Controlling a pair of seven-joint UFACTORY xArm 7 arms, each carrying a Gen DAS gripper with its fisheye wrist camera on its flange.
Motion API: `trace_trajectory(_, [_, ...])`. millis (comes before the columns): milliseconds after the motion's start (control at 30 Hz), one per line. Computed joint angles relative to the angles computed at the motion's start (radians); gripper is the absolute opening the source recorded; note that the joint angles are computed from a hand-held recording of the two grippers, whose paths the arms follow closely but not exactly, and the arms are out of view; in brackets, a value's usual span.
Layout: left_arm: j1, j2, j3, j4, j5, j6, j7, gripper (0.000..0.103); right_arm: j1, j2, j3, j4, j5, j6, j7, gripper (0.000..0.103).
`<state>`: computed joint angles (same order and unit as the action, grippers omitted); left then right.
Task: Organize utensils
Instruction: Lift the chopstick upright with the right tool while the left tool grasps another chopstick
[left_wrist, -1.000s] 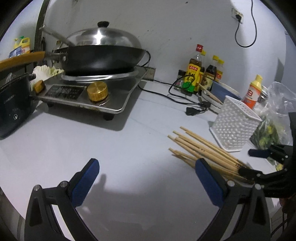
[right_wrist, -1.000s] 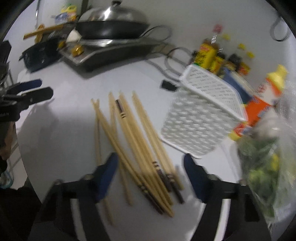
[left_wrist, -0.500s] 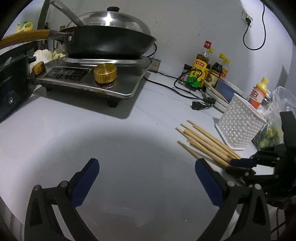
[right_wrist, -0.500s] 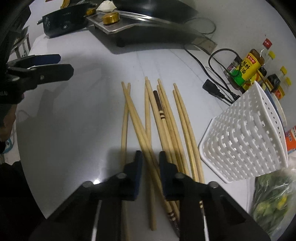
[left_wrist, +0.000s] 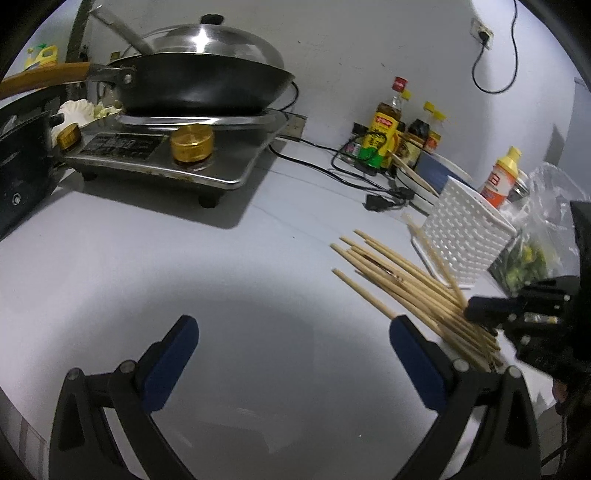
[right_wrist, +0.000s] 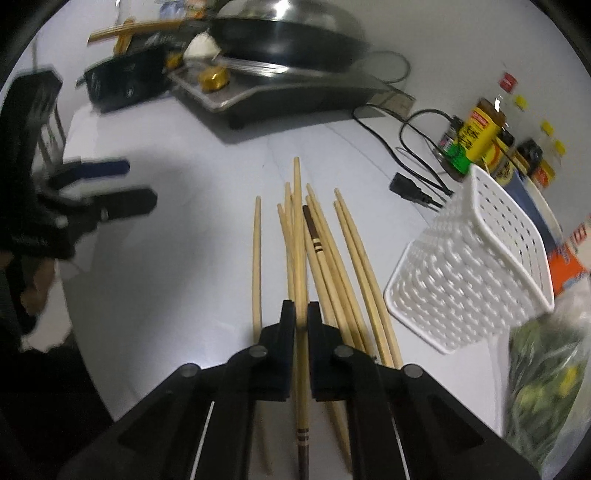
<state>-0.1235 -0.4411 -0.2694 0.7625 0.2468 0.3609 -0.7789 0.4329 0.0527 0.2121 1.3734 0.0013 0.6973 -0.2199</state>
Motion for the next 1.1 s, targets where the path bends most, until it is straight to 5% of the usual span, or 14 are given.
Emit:
trace_trajectory(433, [-0.138,0.256,0.001,0.262,-0.012,0.140,0.092,0.101,-0.042,-0.207,-0.070,-0.210,0.375,-0.172,-0.149,0.006])
trace_trajectory(667, [-0.191,0.400,0.045,0.440,0.048,0.346,0.056,0.079,-0.012,-0.267,-0.134,-0.282,0.573,-0.236,-0.318,0.006])
trace_trajectory(833, [-0.238,0.491,0.067,0.569,0.083,0.480,0.108,0.078,0.003,-0.275,-0.169,-0.293,0.711,-0.250,-0.435,0.006])
trace_trajectory(933, [-0.263,0.524,0.076,0.619,0.082,0.514,0.169,0.067,0.001,-0.276,-0.174,-0.292,0.765,-0.257,-0.484,0.006])
trace_trajectory(1000, [-0.279,0.544,0.079,0.661,0.068,0.555,0.207,0.051,0.001,-0.283,-0.180,-0.294,0.806,-0.264,-0.519,0.006])
trace_trajectory(1067, [-0.300,0.558,0.082,0.696,0.090,0.601,0.212,0.020,0.003,-0.293,-0.187,-0.300,0.851,-0.271,-0.553,0.006])
trace_trajectory(1100, [-0.311,0.566,0.082,0.712,0.102,0.625,0.215,0.017,0.004,-0.297,-0.190,-0.303,0.871,-0.274,-0.566,0.006])
